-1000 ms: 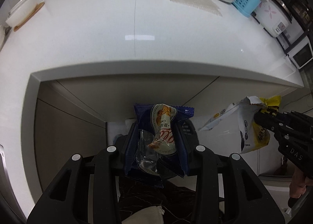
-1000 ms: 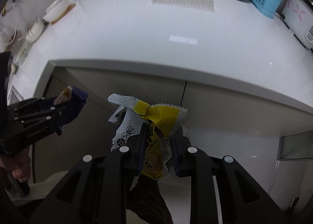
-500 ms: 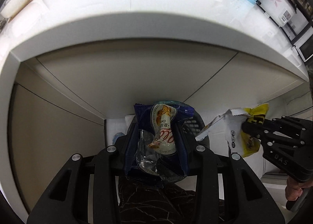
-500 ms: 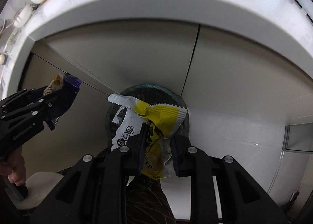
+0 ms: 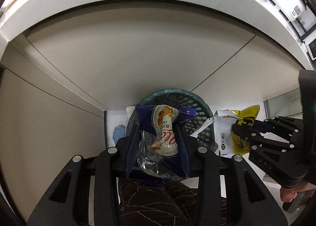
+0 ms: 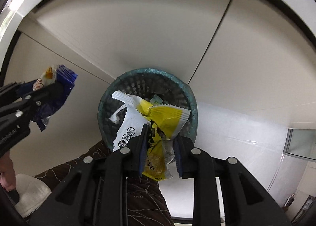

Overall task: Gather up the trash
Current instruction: 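Open right tool to drop the yellow packet into the basket, then open left tool to drop the blue wrapper into the basket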

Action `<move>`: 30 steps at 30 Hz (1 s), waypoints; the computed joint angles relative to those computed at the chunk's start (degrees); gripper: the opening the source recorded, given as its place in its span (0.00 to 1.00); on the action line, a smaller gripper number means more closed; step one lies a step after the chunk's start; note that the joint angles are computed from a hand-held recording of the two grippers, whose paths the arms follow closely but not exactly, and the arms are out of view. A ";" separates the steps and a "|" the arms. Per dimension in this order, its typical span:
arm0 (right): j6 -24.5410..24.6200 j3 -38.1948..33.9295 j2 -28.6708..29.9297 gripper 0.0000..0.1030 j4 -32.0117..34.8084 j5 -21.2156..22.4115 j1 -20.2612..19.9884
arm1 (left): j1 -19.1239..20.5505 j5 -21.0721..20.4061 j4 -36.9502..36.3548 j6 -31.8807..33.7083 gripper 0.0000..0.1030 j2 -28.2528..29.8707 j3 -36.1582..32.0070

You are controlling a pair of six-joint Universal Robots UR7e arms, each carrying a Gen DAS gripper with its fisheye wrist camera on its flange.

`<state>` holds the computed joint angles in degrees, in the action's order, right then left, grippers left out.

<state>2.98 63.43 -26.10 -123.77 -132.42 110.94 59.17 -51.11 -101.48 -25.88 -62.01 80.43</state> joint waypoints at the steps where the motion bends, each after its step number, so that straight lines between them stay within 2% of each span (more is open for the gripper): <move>1: 0.01 -0.07 0.05 0.24 0.26 -0.05 -0.13 | -0.08 0.11 -0.10 -0.03 0.36 -0.34 0.49; 6: -0.23 0.58 -0.04 0.32 0.48 -0.25 -0.54 | -0.05 0.16 0.60 -0.20 0.37 -0.50 0.88; 12: 0.24 1.90 -0.71 0.49 -1.26 -0.38 -0.85 | 0.41 -0.06 0.89 -0.31 0.37 -0.38 0.89; 17: 1.29 4.16 -2.36 0.75 -5.00 -1.00 -0.80 | 0.62 -0.24 0.70 0.32 0.37 0.13 1.05; 22: 1.15 7.19 -4.56 0.91 -11.39 -2.87 -0.62 | 1.03 -0.33 -0.15 1.98 0.37 1.63 1.10; 25: 1.25 8.99 -6.08 0.92 -14.68 -3.76 -0.40 | 0.96 -0.57 -0.68 2.82 0.37 2.52 1.04; 30: 1.88 10.36 -7.91 0.92 -16.52 -4.36 -0.46 | 0.76 -1.02 -1.50 4.61 0.37 3.83 1.08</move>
